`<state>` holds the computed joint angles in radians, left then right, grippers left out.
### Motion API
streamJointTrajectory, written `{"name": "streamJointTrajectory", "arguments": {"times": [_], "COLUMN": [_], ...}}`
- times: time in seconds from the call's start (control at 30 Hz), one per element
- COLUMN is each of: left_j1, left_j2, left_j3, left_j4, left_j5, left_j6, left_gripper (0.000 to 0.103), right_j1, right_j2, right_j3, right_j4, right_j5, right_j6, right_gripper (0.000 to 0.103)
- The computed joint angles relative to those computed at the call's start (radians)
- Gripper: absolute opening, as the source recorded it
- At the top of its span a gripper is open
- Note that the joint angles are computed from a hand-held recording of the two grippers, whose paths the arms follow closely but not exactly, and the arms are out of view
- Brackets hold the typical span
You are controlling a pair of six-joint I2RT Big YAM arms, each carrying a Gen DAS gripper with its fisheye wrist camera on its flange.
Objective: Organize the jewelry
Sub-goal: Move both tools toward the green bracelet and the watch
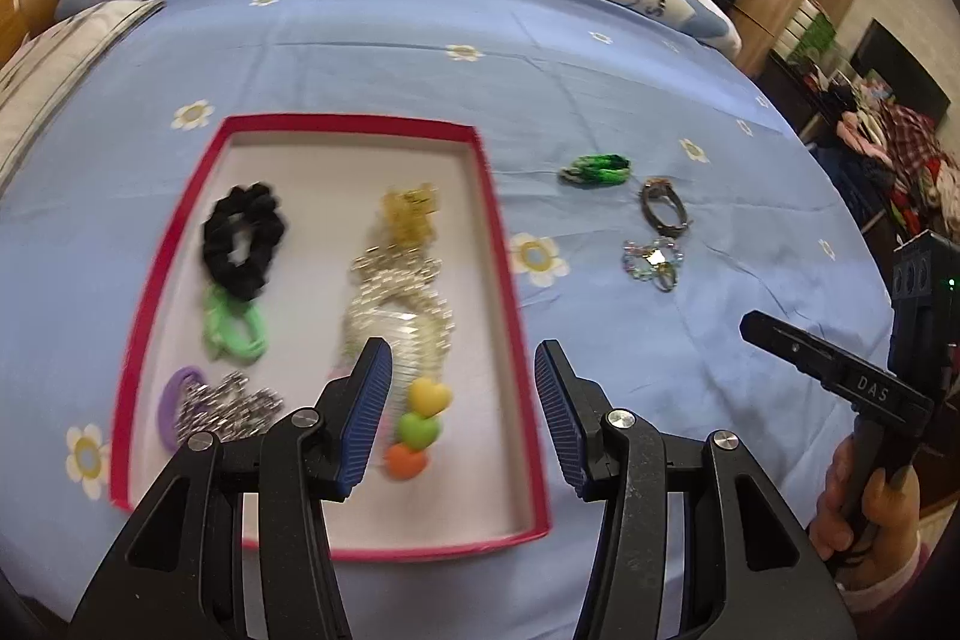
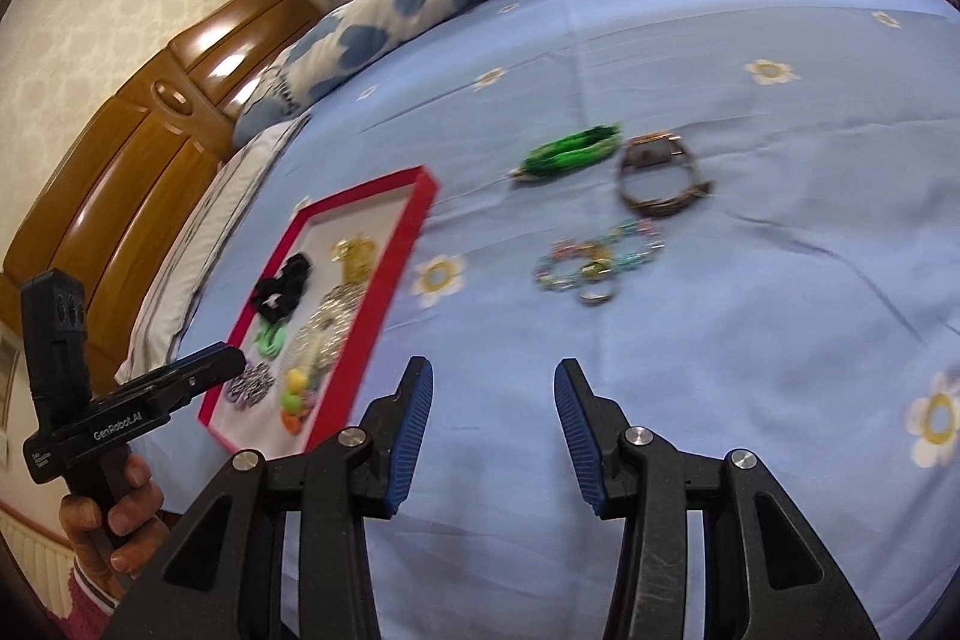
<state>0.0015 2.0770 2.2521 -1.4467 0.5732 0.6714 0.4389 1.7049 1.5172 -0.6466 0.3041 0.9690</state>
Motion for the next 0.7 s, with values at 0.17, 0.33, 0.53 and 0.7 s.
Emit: {"name": "streamJointTrajectory", "arguments": {"times": [0.17,0.33,0.53,0.7], "left_j1": [-0.042,-0.083,-0.144,-0.205], "left_j2": [-0.007,0.019,0.091,0.213], "left_j3": [-0.007,0.037,0.159,0.357], "left_j4": [0.012,0.000,-0.042,-0.117], "left_j5": [-0.012,-0.019,-0.043,-0.076], "left_j6": [0.005,-0.004,-0.027,-0.043], "left_gripper": [0.048,0.048,0.048,0.048], "right_j1": [-0.025,-0.057,-0.113,-0.166], "right_j2": [-0.034,-0.043,-0.023,0.016], "right_j3": [-0.042,-0.052,-0.039,-0.005], "right_j4": [0.004,-0.004,-0.005,-0.014], "right_j5": [0.024,0.033,0.020,-0.009], "right_j6": [0.015,0.003,-0.025,-0.047], "right_gripper": [0.045,0.045,0.045,0.045]}}
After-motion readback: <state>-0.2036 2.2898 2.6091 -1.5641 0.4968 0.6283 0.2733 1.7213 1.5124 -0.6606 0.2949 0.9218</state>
